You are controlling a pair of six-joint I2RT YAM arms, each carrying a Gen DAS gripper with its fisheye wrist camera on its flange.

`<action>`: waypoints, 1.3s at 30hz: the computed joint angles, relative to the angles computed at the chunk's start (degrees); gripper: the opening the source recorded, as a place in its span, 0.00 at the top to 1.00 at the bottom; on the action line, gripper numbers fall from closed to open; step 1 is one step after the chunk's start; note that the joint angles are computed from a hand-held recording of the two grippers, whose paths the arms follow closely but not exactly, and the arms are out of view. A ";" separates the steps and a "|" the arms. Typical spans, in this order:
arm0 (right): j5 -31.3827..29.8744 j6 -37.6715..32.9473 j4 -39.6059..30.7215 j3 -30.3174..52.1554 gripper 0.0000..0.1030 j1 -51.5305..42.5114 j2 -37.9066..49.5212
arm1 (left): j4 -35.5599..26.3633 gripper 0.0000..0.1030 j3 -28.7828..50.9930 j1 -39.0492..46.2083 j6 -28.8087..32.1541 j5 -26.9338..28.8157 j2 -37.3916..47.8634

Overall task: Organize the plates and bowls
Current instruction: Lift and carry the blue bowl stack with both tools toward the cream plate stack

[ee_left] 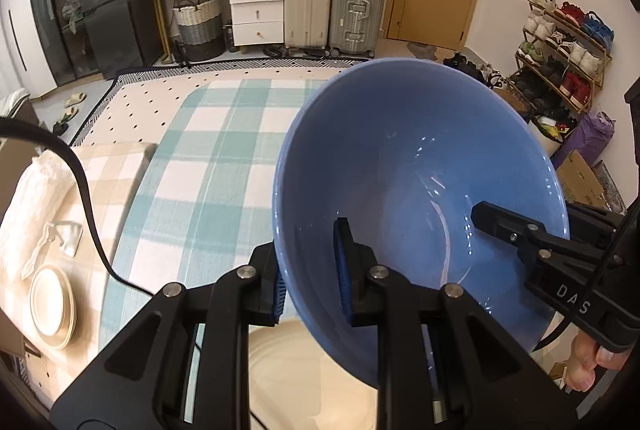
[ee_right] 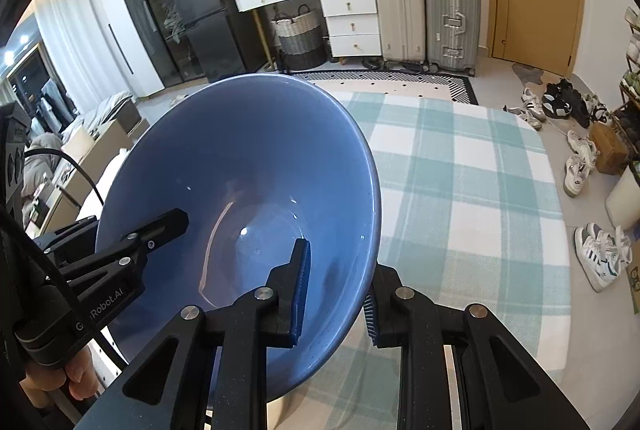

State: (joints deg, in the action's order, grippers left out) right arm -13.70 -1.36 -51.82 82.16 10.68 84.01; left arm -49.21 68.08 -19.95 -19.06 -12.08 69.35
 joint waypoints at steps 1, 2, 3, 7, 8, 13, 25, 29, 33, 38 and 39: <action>0.31 0.22 0.09 -0.81 0.77 0.73 -0.77 | -0.52 0.83 -2.07 0.42 0.09 0.20 -2.51; 0.60 0.48 0.28 -1.77 0.77 1.41 -1.56 | -1.40 0.83 -4.08 1.02 0.26 0.63 -5.21; 1.15 0.90 0.47 -2.68 0.77 2.30 -2.33 | -2.19 0.83 -5.84 1.58 0.00 1.01 -7.75; 3.41 3.20 1.69 -6.67 0.77 6.04 -4.99 | -4.23 0.83 -11.54 4.22 0.86 2.08 -15.32; 3.70 3.48 1.96 -7.40 0.77 6.63 -5.35 | -4.83 0.83 -12.79 4.79 1.13 2.25 -17.23; 5.87 5.60 3.09 -11.32 0.77 10.43 -7.99 | -7.26 0.83 -18.50 9.46 3.57 5.01 -25.27; 8.44 8.44 4.35 -18.27 0.77 16.52 -11.46 | -17.82 0.83 -27.50 28.36 16.64 16.98 -43.00; 10.35 9.32 4.76 -20.62 0.77 18.62 -12.85 | -18.24 0.83 -29.27 27.82 16.37 15.86 -44.68; 11.02 10.12 4.54 -22.32 0.77 19.81 -14.05 | -19.98 0.83 -29.83 18.93 9.50 10.43 -46.88; 10.85 10.52 5.10 -24.44 0.77 20.53 -14.62 | -22.45 0.83 -30.61 13.12 4.34 6.98 -48.04; 10.62 10.48 5.40 -24.87 0.77 20.46 -14.43 | -17.38 0.83 -30.57 14.66 5.73 7.98 -43.89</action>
